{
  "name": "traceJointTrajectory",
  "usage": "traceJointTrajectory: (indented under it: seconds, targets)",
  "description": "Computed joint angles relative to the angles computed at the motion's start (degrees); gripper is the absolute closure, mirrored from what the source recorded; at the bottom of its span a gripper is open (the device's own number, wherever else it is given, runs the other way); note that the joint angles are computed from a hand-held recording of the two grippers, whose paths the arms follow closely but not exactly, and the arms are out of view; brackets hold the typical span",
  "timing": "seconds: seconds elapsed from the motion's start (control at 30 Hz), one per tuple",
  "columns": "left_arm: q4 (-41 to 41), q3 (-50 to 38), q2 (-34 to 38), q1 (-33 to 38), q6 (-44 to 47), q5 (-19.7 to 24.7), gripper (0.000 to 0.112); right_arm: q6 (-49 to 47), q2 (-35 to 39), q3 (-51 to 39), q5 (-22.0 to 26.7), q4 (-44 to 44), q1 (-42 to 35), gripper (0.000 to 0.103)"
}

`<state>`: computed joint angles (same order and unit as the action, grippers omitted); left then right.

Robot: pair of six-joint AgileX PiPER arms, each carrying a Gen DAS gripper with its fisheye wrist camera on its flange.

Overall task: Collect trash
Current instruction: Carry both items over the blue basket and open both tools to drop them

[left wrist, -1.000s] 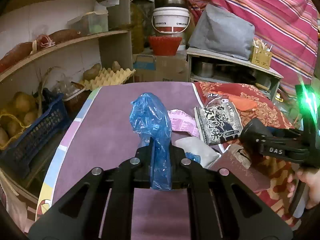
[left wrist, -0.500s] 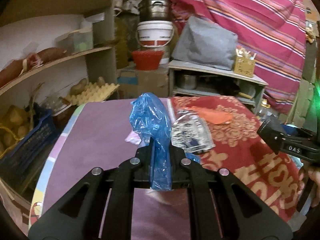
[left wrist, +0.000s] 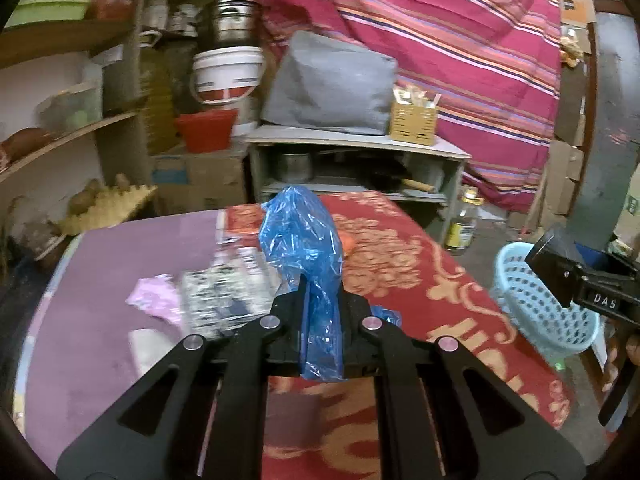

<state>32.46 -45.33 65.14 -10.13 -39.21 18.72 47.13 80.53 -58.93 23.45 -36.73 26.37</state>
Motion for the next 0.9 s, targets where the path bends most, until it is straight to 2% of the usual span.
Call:
traceJointTrajectory:
  seconds: [0.17,0.27,0.5,0.63,0.9]
  targets:
    - [13.16,-3.02,5.06,-9.55,-15.32,1.88,0.104,-10.23,-3.19,4.10,-2.63,7.93,-8.93,0.031]
    - [18.25,-5.34,8.70,-14.33,-21.51,2.75,0.104,-19.20,-4.30,5.69,-4.23,15.82,-14.65,0.031]
    - [22.32,-10.82,16.65,-21.40,-28.43,2.21,0.104,-37.62,-5.49,7.60,-6.10,32.87,-23.48,0.031]
    - [22.69,-14.47,21.05,-24.10,-30.29,1.12,0.104,-42.74,-4.71,7.74,-6.53,37.04,-26.26,0.031]
    - [24.26,-22.33,30.59,-28.70,-32.78,0.50,0.104,-59.71,-4.04,8.81,-6.31,51.87,-34.06,0.031]
